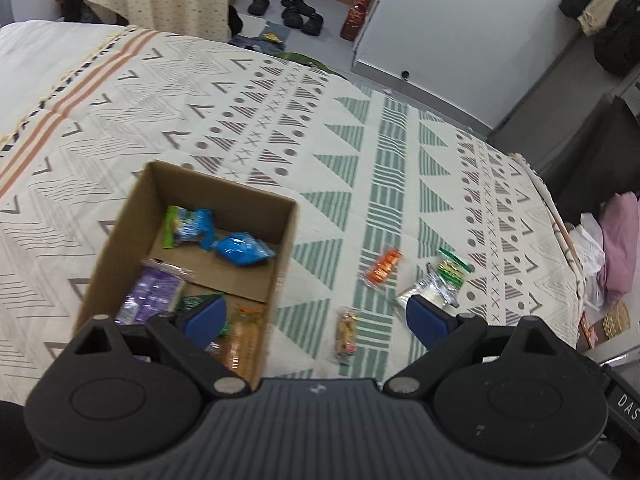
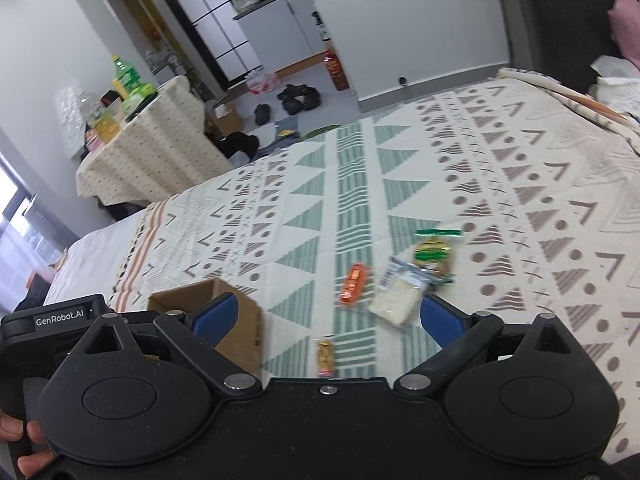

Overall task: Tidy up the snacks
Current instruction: 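Move both tools back over the remaining snacks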

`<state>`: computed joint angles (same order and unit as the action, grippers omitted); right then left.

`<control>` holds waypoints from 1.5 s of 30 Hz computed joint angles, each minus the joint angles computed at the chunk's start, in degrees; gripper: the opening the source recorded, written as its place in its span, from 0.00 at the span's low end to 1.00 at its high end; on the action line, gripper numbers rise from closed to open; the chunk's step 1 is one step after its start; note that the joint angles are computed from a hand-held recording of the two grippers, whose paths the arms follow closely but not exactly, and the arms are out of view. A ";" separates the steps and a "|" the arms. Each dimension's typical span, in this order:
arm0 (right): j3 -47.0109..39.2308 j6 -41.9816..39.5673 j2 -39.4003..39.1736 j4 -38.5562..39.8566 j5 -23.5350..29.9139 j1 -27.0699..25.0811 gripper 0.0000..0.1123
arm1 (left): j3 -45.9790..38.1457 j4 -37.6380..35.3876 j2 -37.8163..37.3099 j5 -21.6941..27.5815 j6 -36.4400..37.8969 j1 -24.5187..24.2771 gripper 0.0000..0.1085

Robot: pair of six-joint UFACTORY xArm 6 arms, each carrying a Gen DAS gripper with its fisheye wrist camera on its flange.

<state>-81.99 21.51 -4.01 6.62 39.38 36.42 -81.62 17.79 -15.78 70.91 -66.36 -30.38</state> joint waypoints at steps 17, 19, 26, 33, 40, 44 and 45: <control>3.46 -6.58 0.46 8.51 0.31 -5.94 0.82 | -0.80 -4.07 9.69 -3.49 -3.12 -0.69 0.72; 3.66 -6.27 1.09 9.16 0.03 -6.33 0.82 | -0.49 -4.71 10.76 -3.34 -3.31 -0.38 0.70; 3.40 -4.84 3.81 10.67 0.40 -7.18 0.82 | -4.84 -2.13 16.67 0.07 -1.62 -1.47 0.66; 0.99 -5.16 6.94 11.28 1.64 -7.99 0.82 | -7.94 -3.55 19.73 -0.54 -1.47 -1.14 0.63; 0.99 -6.15 7.98 13.15 1.31 -8.74 0.81 | -7.59 -6.93 21.37 -1.23 -0.84 -0.57 0.60; -0.30 -6.56 10.08 14.63 2.77 -9.15 0.77 | -6.70 -8.23 22.54 -1.45 -0.93 0.03 0.50; -0.71 -6.39 10.62 14.54 3.12 -9.20 0.76 | -6.72 -8.38 22.83 -1.44 -0.89 0.16 0.49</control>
